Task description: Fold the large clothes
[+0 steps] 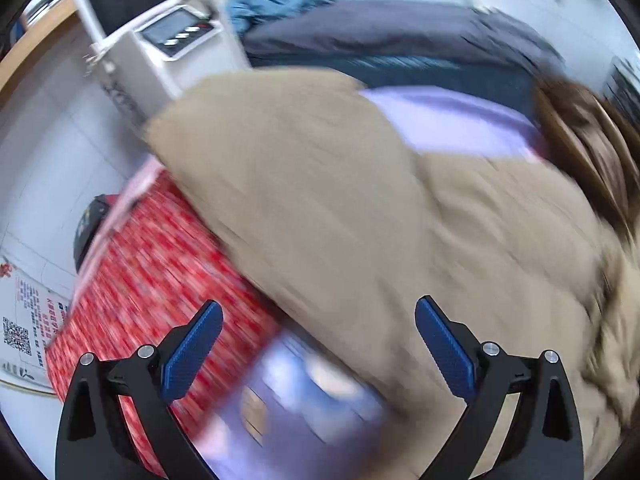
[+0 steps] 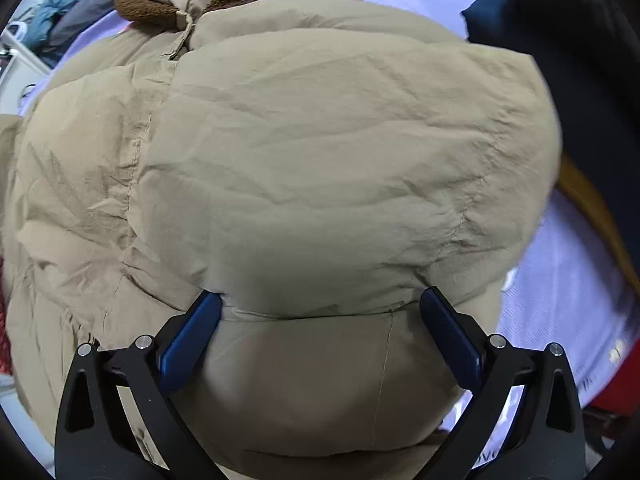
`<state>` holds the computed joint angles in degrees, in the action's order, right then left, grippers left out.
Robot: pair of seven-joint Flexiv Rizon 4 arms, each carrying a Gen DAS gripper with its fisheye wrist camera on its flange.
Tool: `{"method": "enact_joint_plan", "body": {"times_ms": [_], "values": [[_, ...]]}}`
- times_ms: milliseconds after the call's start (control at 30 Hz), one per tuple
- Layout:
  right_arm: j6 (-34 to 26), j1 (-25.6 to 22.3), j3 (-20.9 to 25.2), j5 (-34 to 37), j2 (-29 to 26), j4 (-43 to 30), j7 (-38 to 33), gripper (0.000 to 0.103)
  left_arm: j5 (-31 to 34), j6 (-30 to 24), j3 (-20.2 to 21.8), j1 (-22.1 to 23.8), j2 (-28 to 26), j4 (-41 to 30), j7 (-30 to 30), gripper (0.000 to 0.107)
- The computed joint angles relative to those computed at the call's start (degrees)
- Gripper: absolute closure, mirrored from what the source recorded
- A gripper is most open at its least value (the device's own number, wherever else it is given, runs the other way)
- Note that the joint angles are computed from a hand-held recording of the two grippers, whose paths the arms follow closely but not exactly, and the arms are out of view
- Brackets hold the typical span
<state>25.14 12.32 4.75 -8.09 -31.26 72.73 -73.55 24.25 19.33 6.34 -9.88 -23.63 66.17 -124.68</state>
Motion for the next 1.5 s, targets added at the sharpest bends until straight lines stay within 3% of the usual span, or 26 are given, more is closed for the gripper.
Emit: {"method": "enact_joint_plan", "body": {"times_ms": [133,300,367,467,533,600,633,900,1100,1333,1500], "values": [[0.22,2.74,-1.64,-4.63,1.67,1.53,5.88,0.005,-2.29,6.31,1.92,5.92,0.31,0.55,-0.72,0.014],[1.79,3.78,-1.19,-6.31,3.73,2.74,9.51,0.005,-11.7,15.16,1.18,13.2,-1.6,1.49,1.29,0.016],[2.58,4.12,-0.98,-6.99,4.99,4.08,10.64,0.005,-13.61,15.91,1.29,13.92,-2.94,0.63,1.36,0.024],[1.43,4.5,-0.1,-6.2,6.09,4.57,11.6,0.005,-16.29,14.83,0.87,14.45,-4.99,-1.24,2.86,0.045],[1.84,4.54,0.06,-6.27,6.87,5.37,12.06,0.005,-15.01,13.38,1.58,13.06,-5.8,-3.27,3.11,0.072],[2.68,4.32,0.21,-6.32,7.85,6.98,12.24,0.005,-13.07,11.93,2.03,11.6,-5.93,-4.95,4.42,0.09],[2.86,4.1,0.24,-6.18,7.94,7.13,12.04,0.005,-12.38,11.5,2.04,11.05,-5.9,-5.64,5.23,0.094],[7.66,2.26,1.03,-3.21,8.45,7.89,10.87,0.005,-11.51,12.01,-0.89,5.77,-5.69,-11.02,12.69,0.099],[9.06,1.24,1.19,-0.83,8.37,7.85,8.9,0.005,-13.64,10.86,-4.34,-0.63,-10.75,-19.26,18.66,0.101],[9.35,-0.29,0.83,0.82,9.95,10.45,9.04,0.005,-16.61,2.14,-5.74,-9.21,-20.56,-30.67,25.63,0.102],[9.77,-1.65,0.75,2.55,11.02,12.23,10.38,0.005,-15.47,-2.58,-4.49,-13.38,-23.24,-32.09,30.11,0.102]]}}
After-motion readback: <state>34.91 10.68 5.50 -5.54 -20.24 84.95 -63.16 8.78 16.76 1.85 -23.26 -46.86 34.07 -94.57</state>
